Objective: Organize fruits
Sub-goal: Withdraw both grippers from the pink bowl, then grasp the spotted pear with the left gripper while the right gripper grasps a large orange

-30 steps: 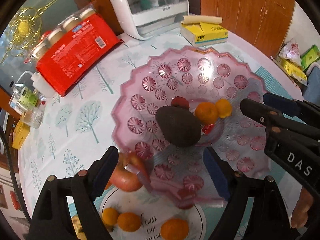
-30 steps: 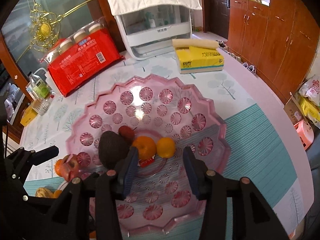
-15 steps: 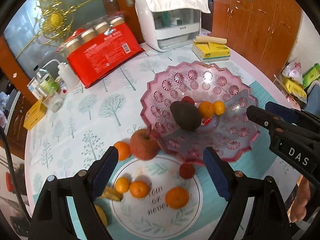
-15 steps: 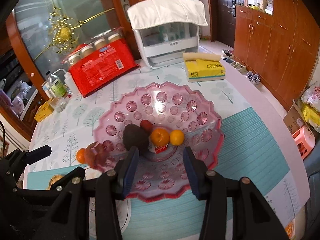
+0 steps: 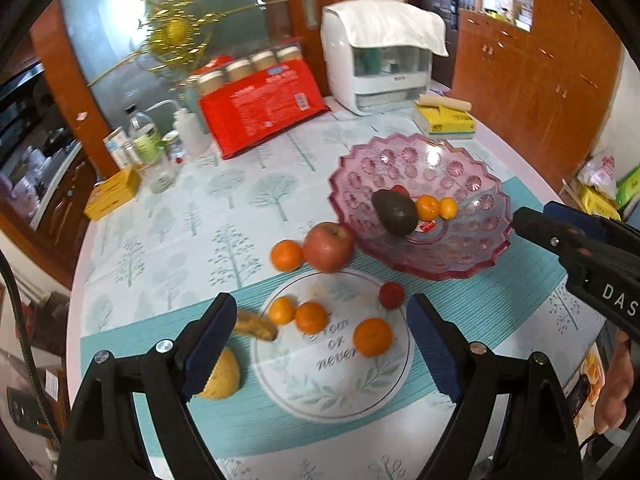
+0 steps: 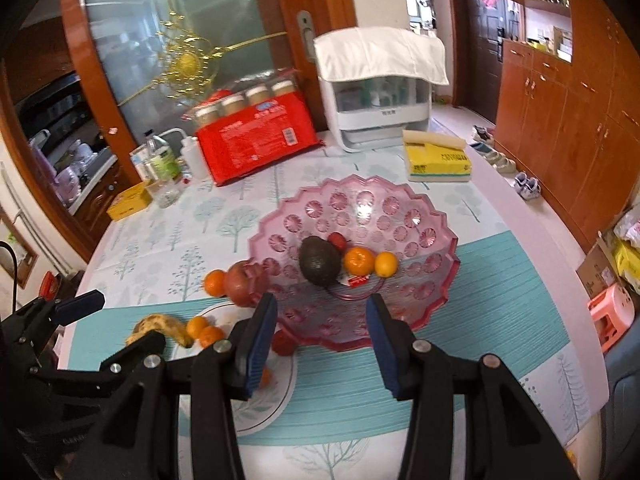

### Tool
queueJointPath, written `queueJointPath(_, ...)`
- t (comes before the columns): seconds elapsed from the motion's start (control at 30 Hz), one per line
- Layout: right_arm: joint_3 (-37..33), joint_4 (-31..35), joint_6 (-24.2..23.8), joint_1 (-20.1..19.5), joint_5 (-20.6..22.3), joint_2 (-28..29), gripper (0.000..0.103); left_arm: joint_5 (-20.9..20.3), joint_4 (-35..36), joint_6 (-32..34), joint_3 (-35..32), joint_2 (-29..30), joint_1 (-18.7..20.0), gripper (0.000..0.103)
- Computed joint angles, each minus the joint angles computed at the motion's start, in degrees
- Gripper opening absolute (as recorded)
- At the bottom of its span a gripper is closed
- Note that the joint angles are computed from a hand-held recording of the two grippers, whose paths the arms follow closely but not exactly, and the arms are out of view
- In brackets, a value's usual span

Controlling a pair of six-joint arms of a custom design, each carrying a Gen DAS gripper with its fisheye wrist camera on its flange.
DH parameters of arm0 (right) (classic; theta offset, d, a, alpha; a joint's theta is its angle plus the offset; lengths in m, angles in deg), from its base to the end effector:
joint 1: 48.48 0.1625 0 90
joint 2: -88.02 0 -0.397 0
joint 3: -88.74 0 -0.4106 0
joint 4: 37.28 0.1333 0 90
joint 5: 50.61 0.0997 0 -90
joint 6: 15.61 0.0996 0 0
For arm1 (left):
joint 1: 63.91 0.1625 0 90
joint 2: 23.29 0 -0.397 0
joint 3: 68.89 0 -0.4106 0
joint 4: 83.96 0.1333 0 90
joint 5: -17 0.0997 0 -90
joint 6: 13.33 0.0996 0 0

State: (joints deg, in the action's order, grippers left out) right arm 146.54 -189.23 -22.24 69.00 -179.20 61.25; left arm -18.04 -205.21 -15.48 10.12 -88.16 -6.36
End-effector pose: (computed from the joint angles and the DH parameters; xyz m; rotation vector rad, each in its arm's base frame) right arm 0.4470 -0.7051 0.1141 0.4926 -2.4161 0.8231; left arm -0.1830 -0.6881 0.3963 0.4131 2.1913 -0.6631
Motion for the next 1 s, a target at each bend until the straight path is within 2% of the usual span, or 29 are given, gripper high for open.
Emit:
queueJointPath(0.27,1.4,-0.9,-2.7,1.6,2.4,-0.6,0.047,4.0,-0.1,-3.1,3.9,-6.2,-1.4,0.086)
queueJointPath(0.5,-1.5,2.3,-2.8,2.5,3.3,1.9,0.047,5.5,3.8,-5.7,3.2,-8.5,0.3,0.086)
queueJointPath(0.77,-9.4,8.9,0.4,3.5,3.1,7.8,0.046,1.7,10.5,-6.8,-0.3,-9.5,5.4,0.086)
queueJointPath(1.0,-15.9,17.1,6.7,3.5,0.1,12.9,0.046,-5.1,17.1,-6.9,-4.1,-8.2,11.3,0.086)
